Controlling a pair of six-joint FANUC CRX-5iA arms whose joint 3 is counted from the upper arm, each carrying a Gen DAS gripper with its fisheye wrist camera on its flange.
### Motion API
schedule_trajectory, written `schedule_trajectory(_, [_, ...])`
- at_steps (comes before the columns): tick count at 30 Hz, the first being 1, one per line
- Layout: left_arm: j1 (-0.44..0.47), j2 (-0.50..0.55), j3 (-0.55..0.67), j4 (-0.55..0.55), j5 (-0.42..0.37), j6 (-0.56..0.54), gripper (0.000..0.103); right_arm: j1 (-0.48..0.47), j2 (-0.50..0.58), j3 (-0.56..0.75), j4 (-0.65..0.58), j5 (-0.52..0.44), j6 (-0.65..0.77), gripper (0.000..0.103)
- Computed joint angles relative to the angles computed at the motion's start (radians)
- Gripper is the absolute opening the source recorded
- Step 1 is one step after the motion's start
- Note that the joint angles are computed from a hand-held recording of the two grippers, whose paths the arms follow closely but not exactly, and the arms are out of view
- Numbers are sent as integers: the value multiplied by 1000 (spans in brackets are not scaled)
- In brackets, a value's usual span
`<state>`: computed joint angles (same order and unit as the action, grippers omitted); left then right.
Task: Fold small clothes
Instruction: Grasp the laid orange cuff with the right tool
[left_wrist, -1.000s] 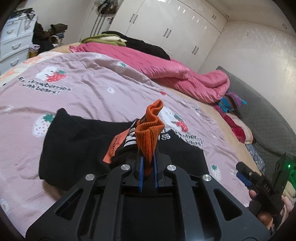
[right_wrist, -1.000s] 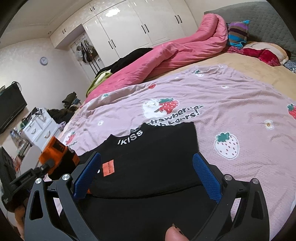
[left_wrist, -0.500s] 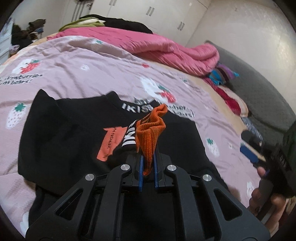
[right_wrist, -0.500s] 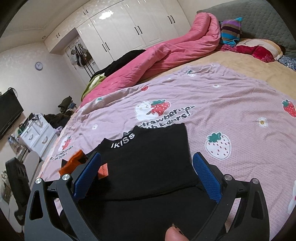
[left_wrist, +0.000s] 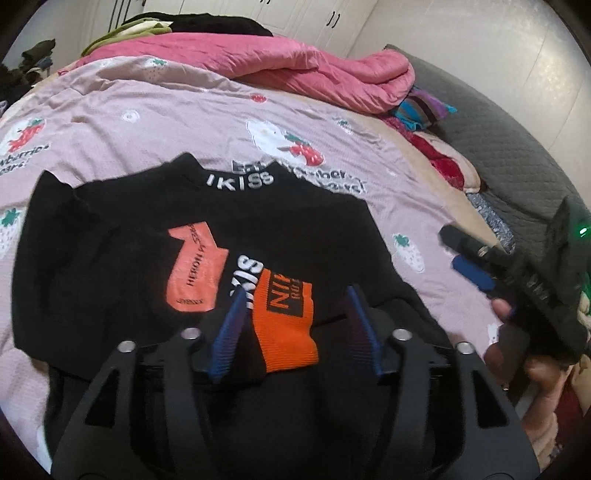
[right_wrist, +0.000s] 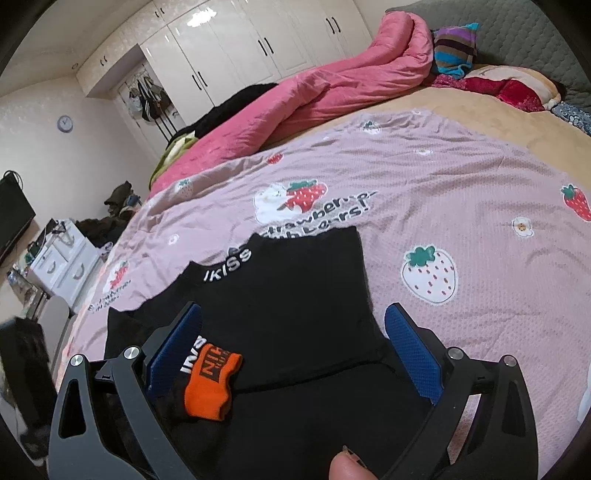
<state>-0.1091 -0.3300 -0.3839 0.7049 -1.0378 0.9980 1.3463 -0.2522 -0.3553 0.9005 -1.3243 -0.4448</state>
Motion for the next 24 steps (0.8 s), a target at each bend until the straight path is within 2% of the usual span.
schedule_trajectory(1, [8, -6, 5, -14, 5, 8, 64, -4, 4, 4, -9, 9, 14, 98])
schedule_trajectory(2, [16, -12, 13, -32, 11, 18, 68, -6, 12, 10, -17, 14, 31, 98])
schedule_trajectory(4, [44, -22, 30, -68, 23, 42, 85, -11, 32, 27, -34, 32, 73, 98])
schedule_trajectory(7, [79, -29, 64, -148, 40, 91, 94, -19, 67, 55, -60, 62, 137, 98])
schedule_trajectory(15, [144, -31, 116, -278, 50, 184, 94, -38, 138, 108, -122, 146, 232, 98])
schedule_trajectory(20, [184, -24, 117, -274, 39, 202, 94, -57, 182, 143, -168, 205, 296, 97])
schedule_trajectory(21, [185, -25, 118, -283, 43, 209, 94, -61, 194, 151, -174, 210, 308, 95])
schedule_trajectory(22, [183, -23, 124, -302, 44, 220, 94, -64, 203, 157, -181, 212, 318, 88])
schedule_trajectory(24, [173, -20, 134, -333, 48, 244, 94, -71, 218, 170, -201, 213, 329, 85])
